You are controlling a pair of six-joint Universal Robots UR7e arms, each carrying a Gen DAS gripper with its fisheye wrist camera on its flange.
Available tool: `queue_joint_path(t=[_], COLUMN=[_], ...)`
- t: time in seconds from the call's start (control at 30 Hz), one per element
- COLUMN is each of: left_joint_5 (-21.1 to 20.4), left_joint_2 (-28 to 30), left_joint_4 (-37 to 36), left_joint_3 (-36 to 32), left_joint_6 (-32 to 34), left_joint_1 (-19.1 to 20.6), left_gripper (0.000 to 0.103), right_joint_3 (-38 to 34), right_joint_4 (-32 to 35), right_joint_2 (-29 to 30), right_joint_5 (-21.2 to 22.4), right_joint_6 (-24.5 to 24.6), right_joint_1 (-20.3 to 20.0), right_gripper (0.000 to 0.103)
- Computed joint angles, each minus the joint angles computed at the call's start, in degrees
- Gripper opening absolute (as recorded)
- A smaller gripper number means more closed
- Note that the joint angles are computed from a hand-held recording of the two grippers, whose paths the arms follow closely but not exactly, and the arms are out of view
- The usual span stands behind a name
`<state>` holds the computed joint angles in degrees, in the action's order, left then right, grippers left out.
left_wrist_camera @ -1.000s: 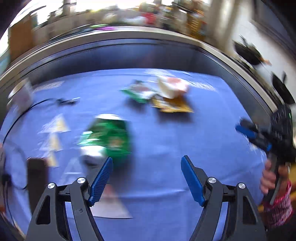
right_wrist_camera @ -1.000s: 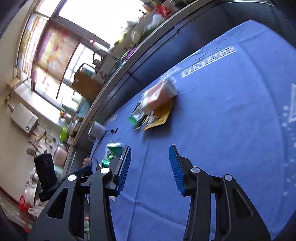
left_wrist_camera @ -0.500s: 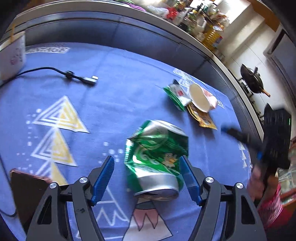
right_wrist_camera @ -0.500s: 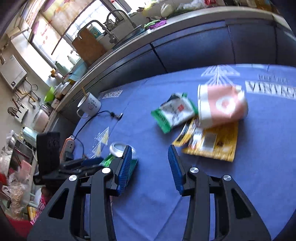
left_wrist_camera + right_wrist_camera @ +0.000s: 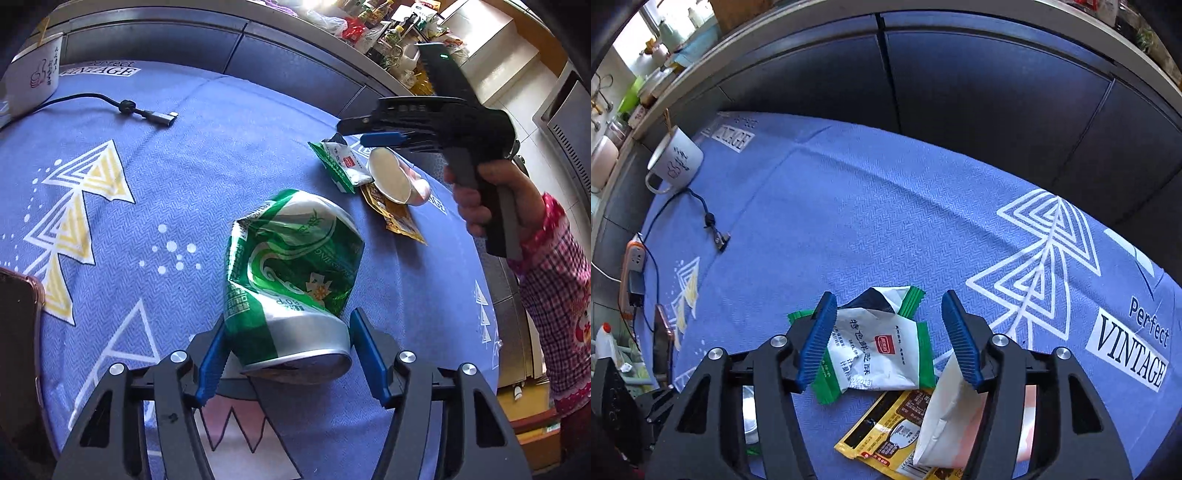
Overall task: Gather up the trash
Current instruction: 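Grasp the crushed green can with the left tool while the right tool grasps another green-white packet, then carry the can and packet to the bin and open both tools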
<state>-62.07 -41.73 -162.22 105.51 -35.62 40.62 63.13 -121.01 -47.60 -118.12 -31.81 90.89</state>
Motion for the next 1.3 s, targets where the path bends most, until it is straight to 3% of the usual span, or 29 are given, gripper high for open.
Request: queue_joint_path(t=[0.1, 0.17, 0.23, 0.3, 0.47, 0.6, 0.67, 0.73, 0.83, 1.03, 1.3], left_joint_5=[-0.15, -0.28, -0.36, -0.27, -2.88, -2.47, -3.57, -4.52, -5.5, -8.07, -16.91], left_joint_2=[-0.9, -1.95, -3.48, -4.9, -6.73, -7.28, -7.08, -6.74, -5.21, -1.59, 1.61], left_joint_4=[-1.19, -2.46, -3.57, -3.69, -6.05, -6.9, -7.14, -6.68, -4.46, 1.05, 0.79], left_joint_3=[1.04, 2.44, 4.37, 6.22, 9.86, 10.93, 10.49, 9.65, 7.54, 3.83, 0.8], left_joint_6=[-0.3, -0.56, -0.81, -1.81, -4.01, -4.01, -3.61, -3.02, -2.69, -2.8, -5.02], left_joint_1=[-0.06, -0.33, -0.74, -1.02, -0.59, -1.69, -1.9, -2.15, -2.2, -2.87, -2.35], left_gripper=[0.061, 0.06, 0.058, 0.057, 0.056, 0.051, 0.039, 0.019, 0.015, 0.016, 0.015], right_joint_3=[0.97, 3.91, 8.17, 13.2, 29.03, 38.17, 43.44, 48.53, 52.31, 56.38, 57.9], right_joint_4=[0.2, -1.27, -3.38, -5.59, -14.5, -14.78, -17.51, -21.41, -22.8, -21.88, -19.26], right_joint_2=[0.93, -0.14, -2.47, -5.25, -16.34, -26.07, -31.26, -36.5, -41.74, -46.96, -47.02], right_joint_5=[-3.75, -3.63, -2.07, -0.83, 6.97, 15.59, 17.71, 20.13, 24.49, 30.4, 34.64], right_joint_6=[-2.91, -4.51, -6.77, -8.32, -13.17, -10.48, -10.7, -11.85, -9.39, -8.59, -8.81], right_joint_1=[0.55, 0.54, 0.54, 0.53, -1.24, -5.22, -7.57, -10.32, -14.79, -21.13, -24.96], right_gripper=[0.064, 0.061, 0.048, 0.012, 0.009, 0.009, 0.009, 0.01, 0.01, 0.01, 0.01])
